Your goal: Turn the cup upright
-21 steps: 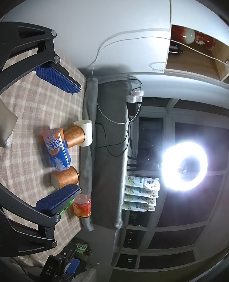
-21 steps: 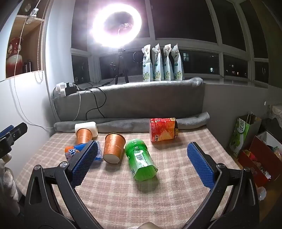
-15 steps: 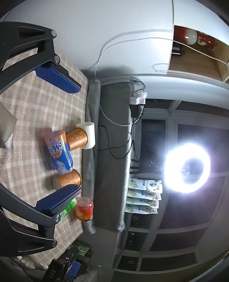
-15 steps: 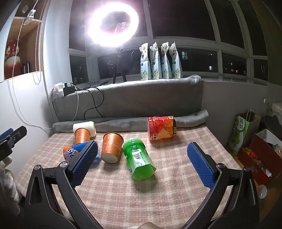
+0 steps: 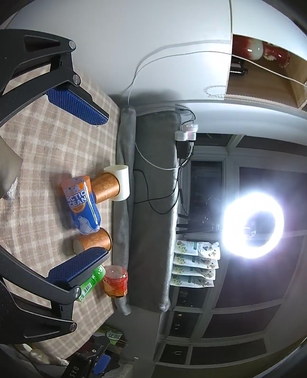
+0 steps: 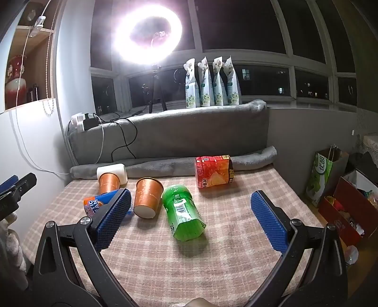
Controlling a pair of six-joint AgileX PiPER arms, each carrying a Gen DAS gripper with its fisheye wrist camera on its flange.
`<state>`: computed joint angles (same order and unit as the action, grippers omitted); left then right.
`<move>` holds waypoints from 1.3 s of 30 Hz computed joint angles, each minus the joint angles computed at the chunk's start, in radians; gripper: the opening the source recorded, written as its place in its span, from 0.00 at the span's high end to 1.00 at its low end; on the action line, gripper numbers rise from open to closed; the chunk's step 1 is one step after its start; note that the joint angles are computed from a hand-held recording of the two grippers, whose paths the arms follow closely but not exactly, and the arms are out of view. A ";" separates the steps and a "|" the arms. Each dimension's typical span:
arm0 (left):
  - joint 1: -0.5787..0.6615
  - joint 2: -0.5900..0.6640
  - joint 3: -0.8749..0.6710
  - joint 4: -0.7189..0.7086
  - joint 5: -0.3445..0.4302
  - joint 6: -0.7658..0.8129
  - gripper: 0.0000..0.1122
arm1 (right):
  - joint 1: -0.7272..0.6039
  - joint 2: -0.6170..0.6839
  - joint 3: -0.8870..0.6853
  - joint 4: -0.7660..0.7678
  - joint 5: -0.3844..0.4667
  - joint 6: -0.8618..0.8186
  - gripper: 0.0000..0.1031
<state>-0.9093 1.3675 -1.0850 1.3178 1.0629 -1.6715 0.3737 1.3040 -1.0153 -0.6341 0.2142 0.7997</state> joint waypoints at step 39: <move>0.011 0.008 0.002 -0.012 -0.010 -0.012 0.09 | 0.013 0.016 -0.027 0.017 0.019 -0.026 0.00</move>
